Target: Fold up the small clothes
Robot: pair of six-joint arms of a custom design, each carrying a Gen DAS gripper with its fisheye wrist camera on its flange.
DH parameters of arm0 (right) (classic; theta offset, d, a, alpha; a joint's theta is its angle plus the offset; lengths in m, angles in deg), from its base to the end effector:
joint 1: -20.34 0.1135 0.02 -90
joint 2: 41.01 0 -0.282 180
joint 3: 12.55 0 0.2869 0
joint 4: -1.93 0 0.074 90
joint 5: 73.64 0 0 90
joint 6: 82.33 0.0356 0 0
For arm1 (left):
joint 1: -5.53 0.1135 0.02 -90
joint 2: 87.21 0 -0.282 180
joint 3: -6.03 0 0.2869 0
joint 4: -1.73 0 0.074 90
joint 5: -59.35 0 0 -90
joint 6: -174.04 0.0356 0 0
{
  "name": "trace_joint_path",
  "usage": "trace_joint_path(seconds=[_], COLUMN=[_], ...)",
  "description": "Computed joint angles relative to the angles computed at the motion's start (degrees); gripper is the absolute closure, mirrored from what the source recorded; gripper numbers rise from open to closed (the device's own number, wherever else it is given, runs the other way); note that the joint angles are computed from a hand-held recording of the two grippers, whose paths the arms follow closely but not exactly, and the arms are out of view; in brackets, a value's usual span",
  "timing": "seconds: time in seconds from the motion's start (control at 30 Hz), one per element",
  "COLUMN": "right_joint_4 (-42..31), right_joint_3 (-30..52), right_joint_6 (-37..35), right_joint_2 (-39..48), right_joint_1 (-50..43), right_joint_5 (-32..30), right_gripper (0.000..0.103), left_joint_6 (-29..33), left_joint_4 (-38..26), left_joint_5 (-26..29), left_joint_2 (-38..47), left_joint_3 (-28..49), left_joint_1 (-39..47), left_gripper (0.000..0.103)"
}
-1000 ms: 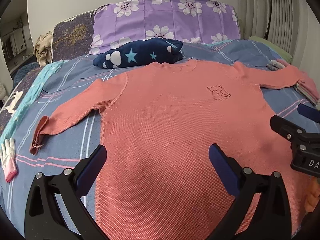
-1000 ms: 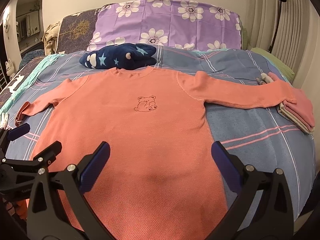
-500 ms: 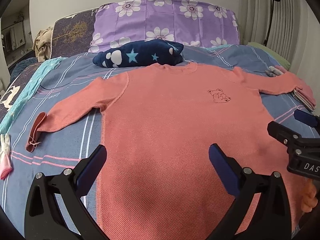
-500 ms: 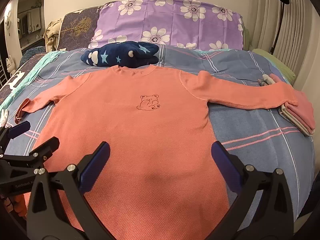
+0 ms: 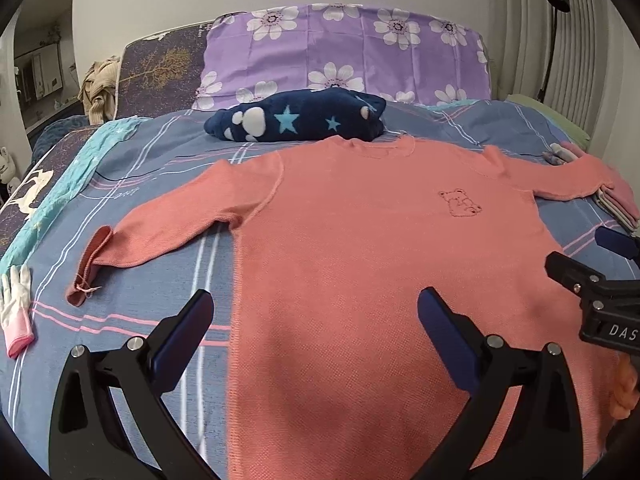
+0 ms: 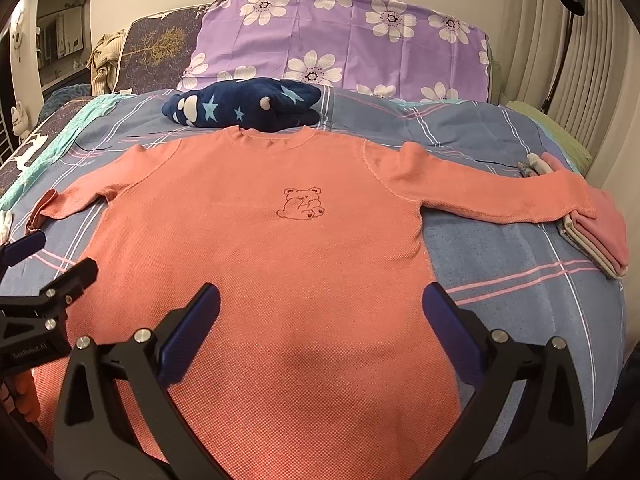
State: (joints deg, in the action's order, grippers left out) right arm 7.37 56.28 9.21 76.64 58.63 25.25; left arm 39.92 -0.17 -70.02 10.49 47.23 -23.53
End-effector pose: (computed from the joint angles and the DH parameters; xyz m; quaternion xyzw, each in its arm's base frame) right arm 0.3324 0.2554 0.0724 -0.2595 0.8786 0.0675 0.3952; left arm 0.2464 -0.1111 0.0672 -0.2097 0.8862 0.1074 0.3990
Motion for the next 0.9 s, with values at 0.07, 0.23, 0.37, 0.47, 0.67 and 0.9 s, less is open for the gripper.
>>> trace_joint_path(seconds=[0.07,0.23,0.37,0.47,0.67,0.9], right_joint_4=[-0.51,-1.83,-2.81,-2.91,-5.12,-6.49], right_joint_3=[0.66,2.49,3.77,4.48,7.36,7.81], right_joint_6=[0.22,0.74,-0.6,-2.48,-4.28,-3.92], right_joint_2=[0.39,1.82,2.72,2.99,4.73,4.78], right_joint_1=[-0.31,-0.75,-0.3,0.21,0.14,-0.07], right_joint_5=[0.15,0.33,0.88,1.48,0.93,0.63], right_gripper=[0.002,0.002,0.002,0.002,0.002,0.002], left_joint_6=[-0.22,-1.7,0.52,3.92,17.57,23.63], left_joint_4=[-0.29,-0.8,-1.11,-1.43,7.32,7.92], left_joint_5=[-0.54,0.01,0.31,0.98,10.08,14.49], left_joint_2=[-1.16,-6.39,-11.95,-16.28,-11.86,1.79], left_joint_3=[-1.29,-7.0,-11.87,-14.9,-15.67,-5.39], left_joint_1=[1.15,7.75,15.7,23.74,42.91,49.83], left_gripper=[0.001,0.002,0.013,0.019,0.02,0.037])
